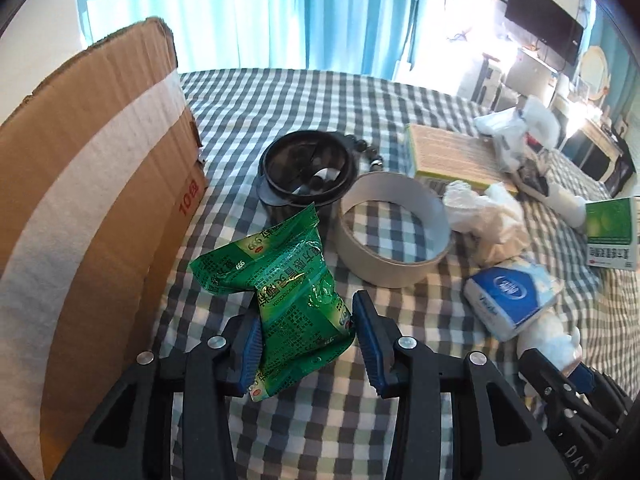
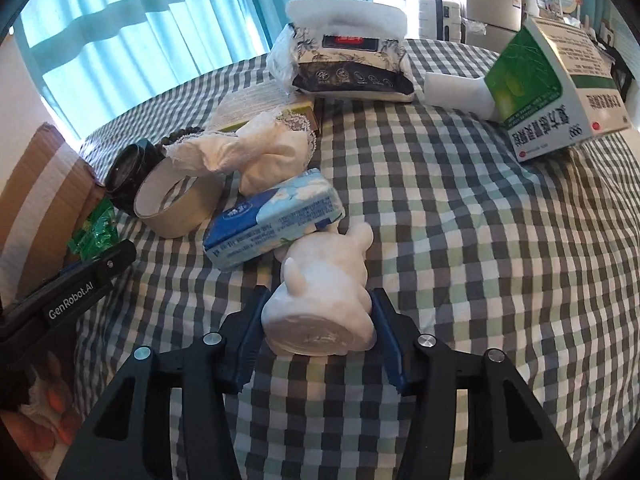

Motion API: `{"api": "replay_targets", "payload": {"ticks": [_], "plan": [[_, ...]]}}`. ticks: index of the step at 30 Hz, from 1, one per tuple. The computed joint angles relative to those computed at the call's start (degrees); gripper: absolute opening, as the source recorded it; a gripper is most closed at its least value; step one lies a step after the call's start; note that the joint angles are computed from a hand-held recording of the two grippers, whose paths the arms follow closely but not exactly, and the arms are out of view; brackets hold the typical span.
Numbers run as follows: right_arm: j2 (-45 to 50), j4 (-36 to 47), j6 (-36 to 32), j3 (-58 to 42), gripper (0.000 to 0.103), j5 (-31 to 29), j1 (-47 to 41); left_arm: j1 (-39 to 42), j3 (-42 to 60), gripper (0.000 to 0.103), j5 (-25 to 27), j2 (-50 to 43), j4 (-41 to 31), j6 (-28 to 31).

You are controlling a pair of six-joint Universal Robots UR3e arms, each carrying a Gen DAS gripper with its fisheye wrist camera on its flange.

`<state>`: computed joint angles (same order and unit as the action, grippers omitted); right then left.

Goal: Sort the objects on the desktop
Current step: 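Grasp the green snack packet with the left tool while the right tool grasps the white plush toy, then lift the green packet with the left tool while the right tool lifts the plush toy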

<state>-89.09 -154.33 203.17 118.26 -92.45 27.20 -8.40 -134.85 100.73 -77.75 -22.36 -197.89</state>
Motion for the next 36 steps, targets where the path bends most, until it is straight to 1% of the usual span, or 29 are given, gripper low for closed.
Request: {"api": "replay_targets", "payload": {"ticks": [3,6,7,9,10,13,14,15,17,18,19,21,23,25,26,27,28,30,33,36], "plan": [[-4.45,2.52,0.84,1.11,0.051,-0.75,0.25,-0.21,0.59,0.043,-1.06,1.88,-1.79,0.88],[-8.68,5.95,1.44,1.44,0.051,-3.23,1.43,-0.19,0.39,0.043,-2.43,6.34,-5.03,1.86],[-9.69,7.1,1.7,1.28,0.051,-4.26,2.01,0.2,-0.44,0.043,-3.1,9.44,-6.84,2.75],[-11.98,9.74,2.79,0.98,0.051,-5.95,3.32,-0.45,-0.39,0.043,-3.57,12.73,-9.56,3.78],[-13.24,10.74,3.18,1.06,0.051,-6.51,3.71,-0.92,0.02,0.043,-4.03,13.4,-10.52,4.27],[-15.79,13.89,4.14,0.21,0.05,-9.71,6.31,-3.88,2.15,0.043,-3.85,16.35,-15.32,3.13],[-16.77,15.14,4.51,-0.08,0.037,-10.7,7.11,-4.4,2.55,0.043,-3.8,17.95,-17.27,3.12],[-17.67,16.96,4.99,-0.67,0.016,-11.22,7.93,-5.44,3.22,0.043,-2.9,18.85,-18.93,2.82],[-19.04,22.27,6.97,-2.75,0.015,-10.9,8.69,-8.06,5.01,0.043,-0.53,19.02,-21.28,2.64],[-19.48,25.1,8.07,-3.96,0.015,-10.77,8.93,-8.36,5.71,0.043,-0.59,19.96,-22.8,2.81],[-19.9,26.88,8.62,-4.71,0.015,-10.45,9.06,-7.88,6.38,0.043,-1.63,21.67,-24.85,2.84],[-20.82,27.46,9.64,-4.65,0.015,-10.86,9.8,-5.71,7.42,0.043,-4.72,25.82,-29.31,3.68],[-21.25,28.58,10.35,-4.61,0.015,-12.25,11.01,-5.68,7.97,0.043,-4.47,28.59,-31.53,4.47],[-21.57,32.05,11.6,-4.82,0.037,-12.62,11.62,-6.11,7.92,0.043,-3.54,30.83,-32.83,5.1],[-22.0,33.64,13.53,-4.59,0.065,-13.27,12.16,-5.6,7.87,0.043,-4.01,31.86,-33.72,5.45],[-22.79,34.53,15.51,-3.71,0.082,-13.1,12.35,-4.38,7.74,0.043,-5.16,33.35,-35.12,6.01],[-23.78,34.78,16.65,-2.36,0.083,-11.58,11.88,-2.92,7.58,0.043,-6.46,34.84,-36.56,6.64],[-24.11,35.96,17.16,-1.11,0.083,-9.25,10.9,-1.65,7.6,0.043,-7.42,36.12,-38.21,7.05],[-19.67,37.8,17.73,-1.7,0.083,-11.5,12.39,-0.61,7.52,0.043,-8.42,36.88,-39.08,7.27],[-18.26,34.26,17.13,0.79,0.083,-11.58,12.38,-1.5,7.25,0.043,-7.66,36.58,-38.24,6.88]]}}
